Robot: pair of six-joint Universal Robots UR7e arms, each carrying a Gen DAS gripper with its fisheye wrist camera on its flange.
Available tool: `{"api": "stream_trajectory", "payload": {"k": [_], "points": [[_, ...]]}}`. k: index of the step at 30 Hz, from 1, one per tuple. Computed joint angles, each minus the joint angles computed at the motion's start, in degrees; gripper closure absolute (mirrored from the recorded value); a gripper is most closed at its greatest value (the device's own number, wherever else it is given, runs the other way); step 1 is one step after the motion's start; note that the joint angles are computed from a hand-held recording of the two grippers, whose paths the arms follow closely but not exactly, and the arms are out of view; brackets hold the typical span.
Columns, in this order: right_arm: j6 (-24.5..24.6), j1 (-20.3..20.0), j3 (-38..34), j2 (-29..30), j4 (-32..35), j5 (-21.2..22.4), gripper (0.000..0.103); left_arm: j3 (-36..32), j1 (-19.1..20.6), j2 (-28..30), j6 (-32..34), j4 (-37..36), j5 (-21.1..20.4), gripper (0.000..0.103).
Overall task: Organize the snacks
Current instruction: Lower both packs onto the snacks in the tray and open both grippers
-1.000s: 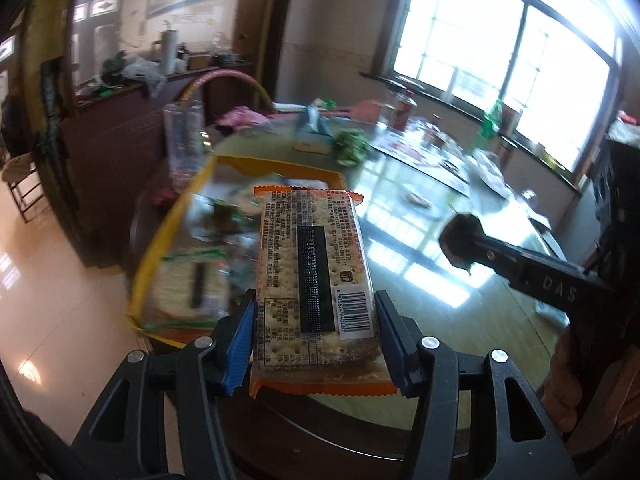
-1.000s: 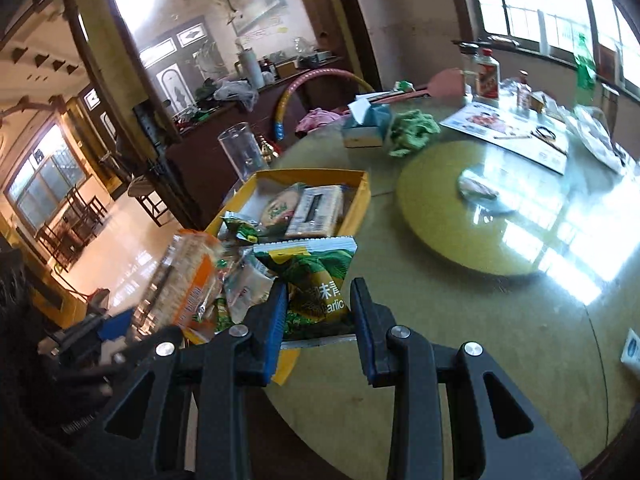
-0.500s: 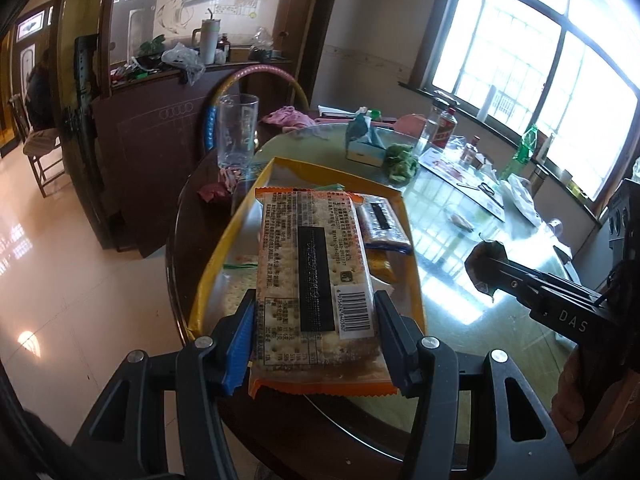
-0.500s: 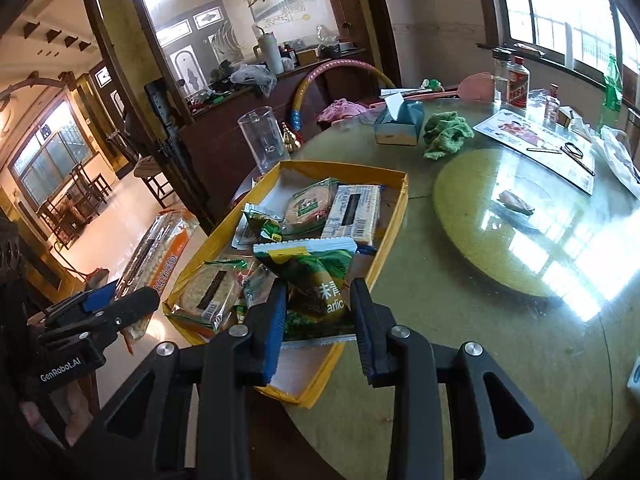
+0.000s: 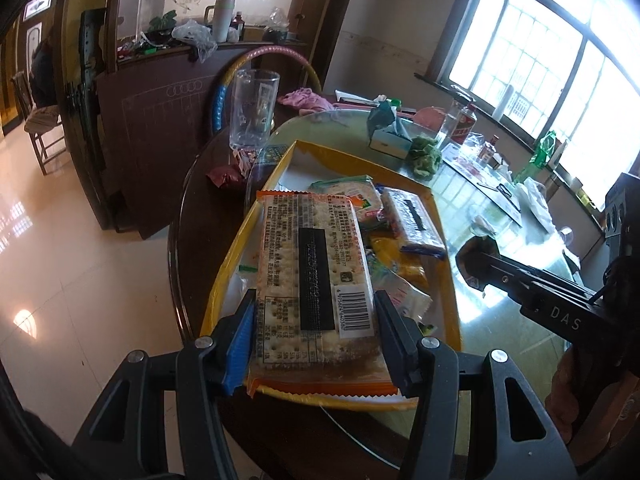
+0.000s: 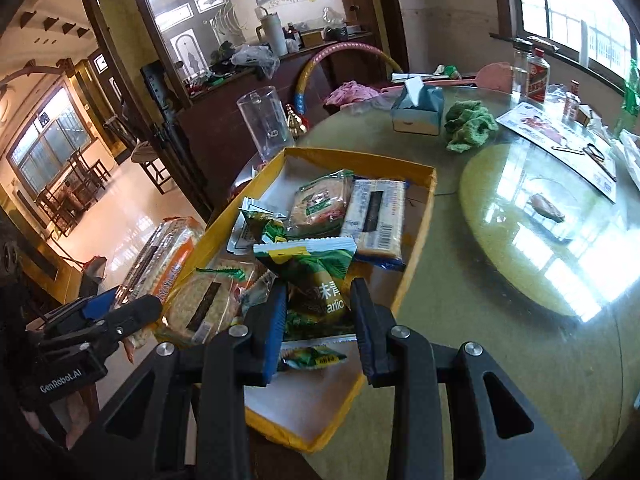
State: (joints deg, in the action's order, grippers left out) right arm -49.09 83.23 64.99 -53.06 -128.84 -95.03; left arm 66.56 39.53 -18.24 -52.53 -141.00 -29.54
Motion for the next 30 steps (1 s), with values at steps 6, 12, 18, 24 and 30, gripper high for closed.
{"api": "stream_trajectory", "payload": {"k": [6, 12, 18, 24, 30], "points": [[0.6, 1.4, -3.3, 4.3, -0.1, -2.0, 0.07, -2.7, 2.4, 1.0, 0.9, 2.0, -0.7, 0.047], [0.9, 2.8, -6.7, 8.5, -1.2, -4.6, 0.07, -5.6, 4.2, 2.0, 3.1, 3.2, -1.6, 0.047], [1.6, 3.4, -9.4, 12.0, -2.3, -7.9, 0.069, -8.2, 5.1, 3.3, 4.0, 7.7, -1.0, 0.047], [1.4, 3.3, -8.3, 11.8, -3.9, -7.6, 0.069, -8.7, 5.0, 4.0, 3.7, 9.3, 0.6, 0.047], [1.6, 3.4, -8.0, 11.5, -4.3, -7.7, 0.069, -8.8, 4.9, 3.9, 3.7, 9.6, 0.6, 0.047]]}}
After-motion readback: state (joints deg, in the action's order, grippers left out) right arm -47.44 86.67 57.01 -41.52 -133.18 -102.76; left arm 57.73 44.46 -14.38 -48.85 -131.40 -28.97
